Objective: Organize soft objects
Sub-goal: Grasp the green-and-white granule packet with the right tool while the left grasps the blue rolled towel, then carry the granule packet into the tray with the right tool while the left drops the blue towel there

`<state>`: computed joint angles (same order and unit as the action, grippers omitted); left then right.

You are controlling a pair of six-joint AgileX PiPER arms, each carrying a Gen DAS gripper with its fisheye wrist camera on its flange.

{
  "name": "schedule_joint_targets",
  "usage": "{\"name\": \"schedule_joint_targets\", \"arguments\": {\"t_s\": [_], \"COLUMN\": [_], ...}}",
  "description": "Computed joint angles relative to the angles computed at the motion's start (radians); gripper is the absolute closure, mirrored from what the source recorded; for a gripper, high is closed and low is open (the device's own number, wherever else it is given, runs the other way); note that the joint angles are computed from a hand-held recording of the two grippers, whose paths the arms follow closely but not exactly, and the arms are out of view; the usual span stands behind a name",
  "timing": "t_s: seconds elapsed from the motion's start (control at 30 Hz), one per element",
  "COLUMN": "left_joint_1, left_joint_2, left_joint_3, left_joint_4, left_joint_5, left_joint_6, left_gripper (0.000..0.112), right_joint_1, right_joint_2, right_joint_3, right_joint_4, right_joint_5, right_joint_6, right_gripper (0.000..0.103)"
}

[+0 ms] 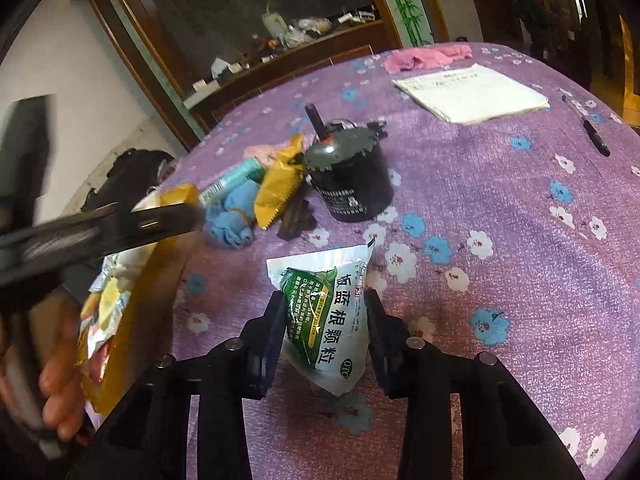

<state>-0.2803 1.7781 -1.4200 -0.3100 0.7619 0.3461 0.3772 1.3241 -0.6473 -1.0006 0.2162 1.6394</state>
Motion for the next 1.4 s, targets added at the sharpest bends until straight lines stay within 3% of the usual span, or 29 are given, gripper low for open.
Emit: {"name": "schedule_joint_targets", "arguments": {"t_s": [0.07,0.17,0.2,0.27,0.37,0.57,0.87,1.03,1.13,1.23,1.4], "left_joint_1": [-0.043,-0.069,-0.067,-0.052,-0.045,0.036,0.195,0.322,0.412,0.531,0.670], "left_joint_2": [0.029,0.068,0.090,0.121,0.117,-0.063,-0.319,-0.370,-0.424,-0.436,-0.421], "left_joint_3": [-0.022,-0.048,-0.069,-0.101,-0.077,0.114,0.414,0.431,0.444,0.423,0.394], "left_joint_4": [0.139,0.224,0.226,0.173,0.152,-0.021,-0.267,-0.352,-0.386,-0.424,-0.441], "left_joint_5": [-0.022,-0.039,-0.023,0.019,0.025,0.064,0.112,0.194,0.206,0.260,0.327], "left_joint_6": [-0.123,-0.182,-0.189,-0.145,-0.104,0.054,0.310,0.396,0.446,0.509,0.562], "left_gripper": [0.066,0.070,0.072,0.094,0.100,0.102,0.102,0.102,0.102,0.102,0.102], "right_joint_1": [-0.005,-0.025,-0.031,-0.026,-0.018,0.005,0.053,0.112,0.167,0.174,0.321], "right_joint_2": [-0.010,-0.013,-0.011,-0.008,-0.014,-0.036,-0.031,-0.042,-0.043,-0.058,0.005], "right_joint_3": [0.017,0.030,0.032,0.027,0.027,0.045,0.035,0.042,0.030,0.030,-0.100], "right_joint_4": [-0.080,-0.115,-0.115,-0.089,-0.088,-0.236,-0.245,-0.336,-0.285,-0.280,-0.187], "right_joint_5": [-0.018,-0.048,-0.059,-0.057,-0.047,-0.030,0.027,0.098,0.184,0.107,0.134], "right_joint_6": [0.081,0.117,0.116,0.092,0.091,0.253,0.267,0.370,0.366,0.409,0.313], "right_gripper": [0.065,0.065,0.065,0.065,0.065,0.065,0.065,0.065,0.066,0.066,0.066]}}
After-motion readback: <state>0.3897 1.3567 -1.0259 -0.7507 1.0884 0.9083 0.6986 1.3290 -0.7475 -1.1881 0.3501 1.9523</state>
